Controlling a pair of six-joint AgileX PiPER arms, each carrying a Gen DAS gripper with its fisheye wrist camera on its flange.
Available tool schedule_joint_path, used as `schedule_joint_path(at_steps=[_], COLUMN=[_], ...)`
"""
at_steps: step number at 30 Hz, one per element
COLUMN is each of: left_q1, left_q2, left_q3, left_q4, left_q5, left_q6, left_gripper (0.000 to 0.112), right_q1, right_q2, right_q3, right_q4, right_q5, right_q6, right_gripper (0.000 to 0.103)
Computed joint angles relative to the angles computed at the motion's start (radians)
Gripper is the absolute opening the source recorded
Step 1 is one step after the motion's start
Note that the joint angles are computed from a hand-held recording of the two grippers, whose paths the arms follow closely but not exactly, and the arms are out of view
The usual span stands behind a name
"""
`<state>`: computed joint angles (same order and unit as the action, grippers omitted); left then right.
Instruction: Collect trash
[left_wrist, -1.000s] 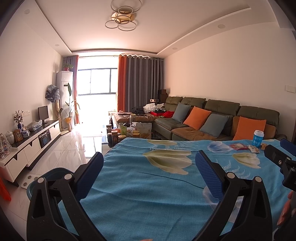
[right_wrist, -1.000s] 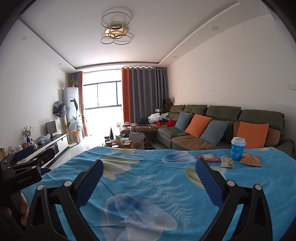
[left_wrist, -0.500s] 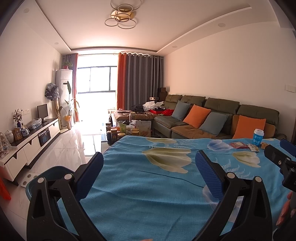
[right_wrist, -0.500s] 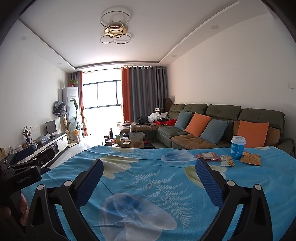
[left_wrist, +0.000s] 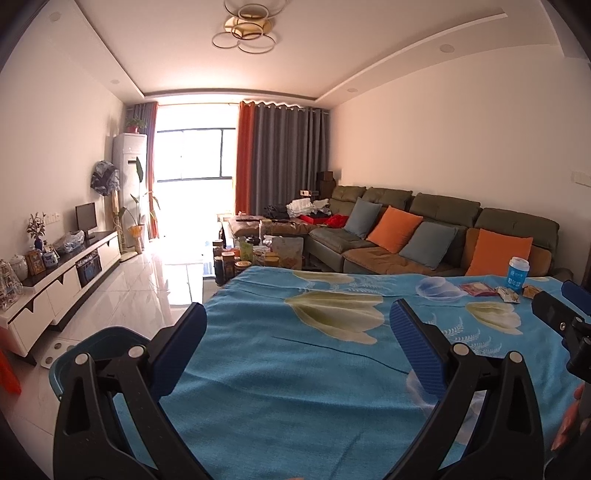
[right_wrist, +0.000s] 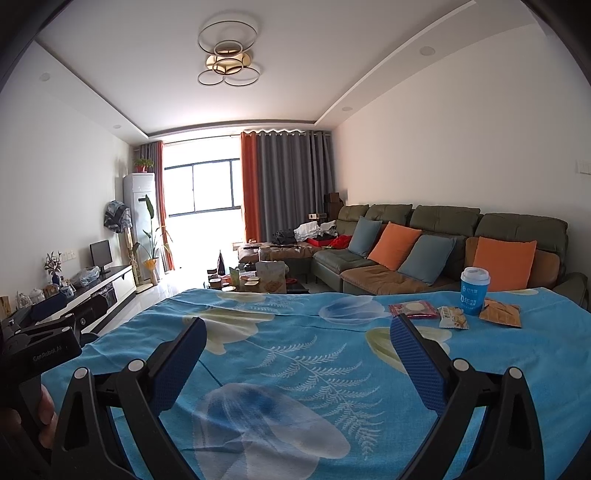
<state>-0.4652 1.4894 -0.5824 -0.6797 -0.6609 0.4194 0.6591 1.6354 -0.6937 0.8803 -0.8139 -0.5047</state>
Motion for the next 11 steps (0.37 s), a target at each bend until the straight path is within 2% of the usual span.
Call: schedule_joint_path(at_steps=[2,4,5,9,11], left_q1=[0.005,0.033,0.05,0.1,0.122], left_q2=[0.009,0.029,0.05,0.168,0.24], left_q3=[-0.022,-0.073,-0.119,-0.298,-0.384], left_q4=[-0.016,-0.02,-0.068,-0.393,-0.571], left_q5=[0.039,0.143,0.219,0.396,0.439], left_q6=[0.025,0.059,0.121,0.489,0.689], left_gripper=[0.097,0.097,0.097,0.097,0.097], right_q1=[-0.003,-0.028,-0.043,-0.113,-0.175], right_q2=[-0.002,-0.012,-0.017,-0.026,-0.023], right_q3=[0.001,0.005,0.005,-0.036,-0.073], right_q4=[0.006,-0.003,-0.005,0.091,0.173], right_q5=[0.003,0.03,0.051,0.164,0.256], right_q6=[-0.006,-0.002,-0.006,-0.141,-0.241], right_gripper=[0.096,0.096,0.096,0.096,0.096])
